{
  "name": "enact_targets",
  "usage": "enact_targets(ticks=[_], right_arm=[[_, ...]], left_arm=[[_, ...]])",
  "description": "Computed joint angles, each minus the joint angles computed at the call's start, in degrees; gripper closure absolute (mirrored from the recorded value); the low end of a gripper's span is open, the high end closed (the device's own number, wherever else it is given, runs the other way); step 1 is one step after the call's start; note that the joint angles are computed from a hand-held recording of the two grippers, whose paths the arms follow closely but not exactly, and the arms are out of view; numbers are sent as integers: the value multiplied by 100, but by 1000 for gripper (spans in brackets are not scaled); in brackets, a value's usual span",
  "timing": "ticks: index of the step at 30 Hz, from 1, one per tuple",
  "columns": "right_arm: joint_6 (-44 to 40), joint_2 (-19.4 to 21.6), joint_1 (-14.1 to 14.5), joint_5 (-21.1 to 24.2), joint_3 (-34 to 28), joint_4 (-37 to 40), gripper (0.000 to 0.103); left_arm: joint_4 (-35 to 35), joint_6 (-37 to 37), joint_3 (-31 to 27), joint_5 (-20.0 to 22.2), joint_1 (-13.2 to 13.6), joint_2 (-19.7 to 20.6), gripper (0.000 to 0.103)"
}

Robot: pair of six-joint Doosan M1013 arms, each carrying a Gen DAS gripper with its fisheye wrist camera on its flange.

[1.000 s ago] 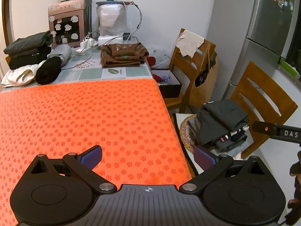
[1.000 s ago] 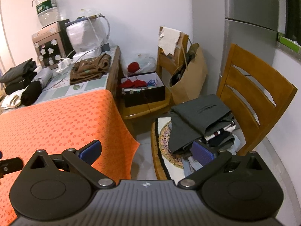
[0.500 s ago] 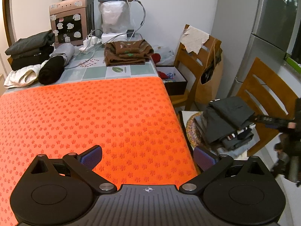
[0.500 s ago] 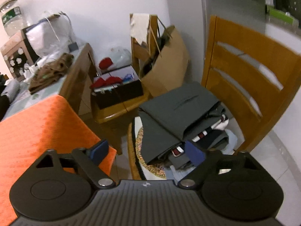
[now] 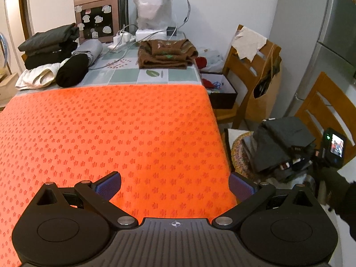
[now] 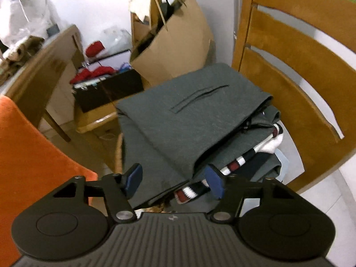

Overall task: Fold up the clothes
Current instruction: 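Grasp the dark grey garment with the right tool and lift it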

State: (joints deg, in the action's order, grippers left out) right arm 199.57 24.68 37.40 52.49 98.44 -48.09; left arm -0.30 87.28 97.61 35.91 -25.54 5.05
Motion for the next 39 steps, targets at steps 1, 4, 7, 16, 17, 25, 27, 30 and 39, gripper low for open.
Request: enact_targets(ticks=[1, 4, 7, 16, 17, 25, 27, 30, 39], right_arm=[[-56, 48, -48, -1, -17, 24, 33], [-82, 124, -167, 19, -26, -10, 38], [249, 33, -307, -527, 146, -192, 71], [854, -539, -124, -354, 123, -1448, 92], [916, -616, -88, -268, 93, -1592, 92], [1130, -1079, 355, 512, -279, -2548, 96], [986, -1107, 493, 725, -472, -2600, 96], [744, -1114, 717, 935, -799, -2661, 96], [-391, -540, 1346, 953, -2525, -3010, 97]], left_arm=[[-1, 20, 10, 14, -3, -4, 1], [58, 24, 53, 9, -12, -16, 1], [88, 10, 84, 5, -4, -24, 1], [31, 61, 171, -265, 127, -133, 8], [-30, 108, 177, -310, 154, -141, 8], [-999, 1148, 216, -645, 430, -185, 8], [-1427, 1619, 217, -643, 544, -188, 8], [-2047, 2339, 212, -596, 725, -189, 8], [-4293, 5179, 171, 49, 1563, -147, 8]])
